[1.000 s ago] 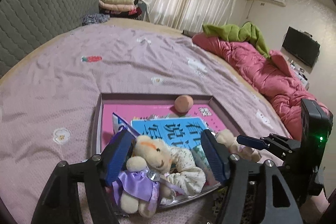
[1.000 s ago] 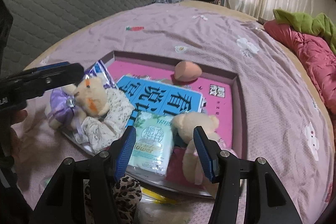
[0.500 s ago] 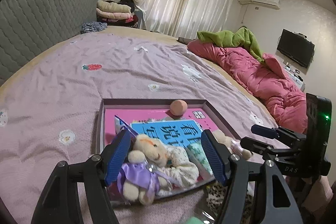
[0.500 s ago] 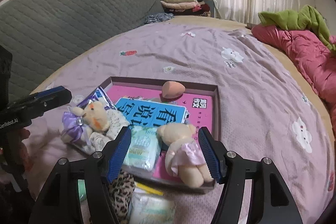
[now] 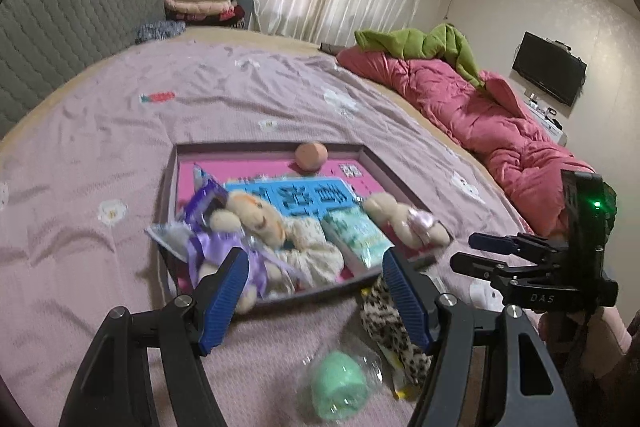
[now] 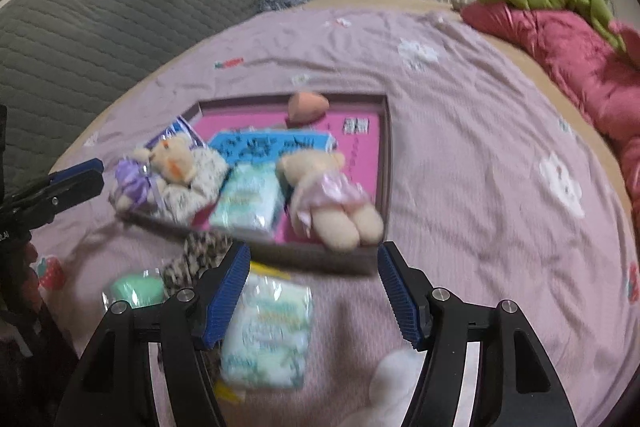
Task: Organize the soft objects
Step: 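Withdraw both grippers from the tray toward the leopard scrunchie and mint sponge, then grasp the bagged mint sponge with the left gripper while the right grasps the white tissue pack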
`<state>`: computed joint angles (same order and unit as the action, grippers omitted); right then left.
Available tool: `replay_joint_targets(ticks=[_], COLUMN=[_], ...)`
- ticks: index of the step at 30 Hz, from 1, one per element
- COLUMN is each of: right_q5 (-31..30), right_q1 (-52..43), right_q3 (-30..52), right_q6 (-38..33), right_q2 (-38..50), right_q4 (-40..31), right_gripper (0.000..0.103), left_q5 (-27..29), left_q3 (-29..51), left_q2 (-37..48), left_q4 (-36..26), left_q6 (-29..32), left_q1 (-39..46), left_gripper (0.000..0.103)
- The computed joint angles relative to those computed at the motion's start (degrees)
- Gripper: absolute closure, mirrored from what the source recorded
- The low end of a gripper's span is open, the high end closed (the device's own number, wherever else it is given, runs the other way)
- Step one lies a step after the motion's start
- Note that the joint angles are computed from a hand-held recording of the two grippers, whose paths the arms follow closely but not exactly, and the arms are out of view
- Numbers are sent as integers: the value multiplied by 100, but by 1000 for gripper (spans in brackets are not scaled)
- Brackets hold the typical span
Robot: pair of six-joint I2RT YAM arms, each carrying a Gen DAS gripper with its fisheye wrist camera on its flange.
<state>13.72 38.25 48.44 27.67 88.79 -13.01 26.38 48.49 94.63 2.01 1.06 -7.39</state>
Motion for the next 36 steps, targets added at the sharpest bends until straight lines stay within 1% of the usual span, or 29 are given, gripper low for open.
replay_joint_targets(ticks=[3,5,12,15,18,23,27,29,31,36], right_q5=[-301,-363,-612,-647,-655,-584,-646,-678,-688,-714], right_q1=[-52,-40,63,172,322,498,485,448,435,427], right_q3=[-129,-148,-111,-17,85,193,210,196,167,140], right_q6=[130,215,183,189,211,229,304,365,418,478], right_q2=[20,76,264,435,597,730,792,820,813,768], right_q4=[79,82,88,34,13,-15,-42,-81,-98,-62], right_gripper=[35,35,35,35,35,35,36,39,45,49], left_q5=[41,4,-133,-217,-412,-561,-619,-691,-715,-871], left_q3=[-33,-68,-155,-207,-219,-183,-200,-222,-190,-17], left_q2=[17,8,59,91,142,319,349,364,418,725], left_q4=[-192,-260,-624,-735,-837,-1014,-1063,-1075,-1117,-1154], left_q6=[43,98,411,523,637,752,836,866,880,873], left_q1=[-11,-46,-247,-334,-424,-460,-467,-451,-427,-404], left_gripper=[34,34,34,34,34,34,34,34,34,34])
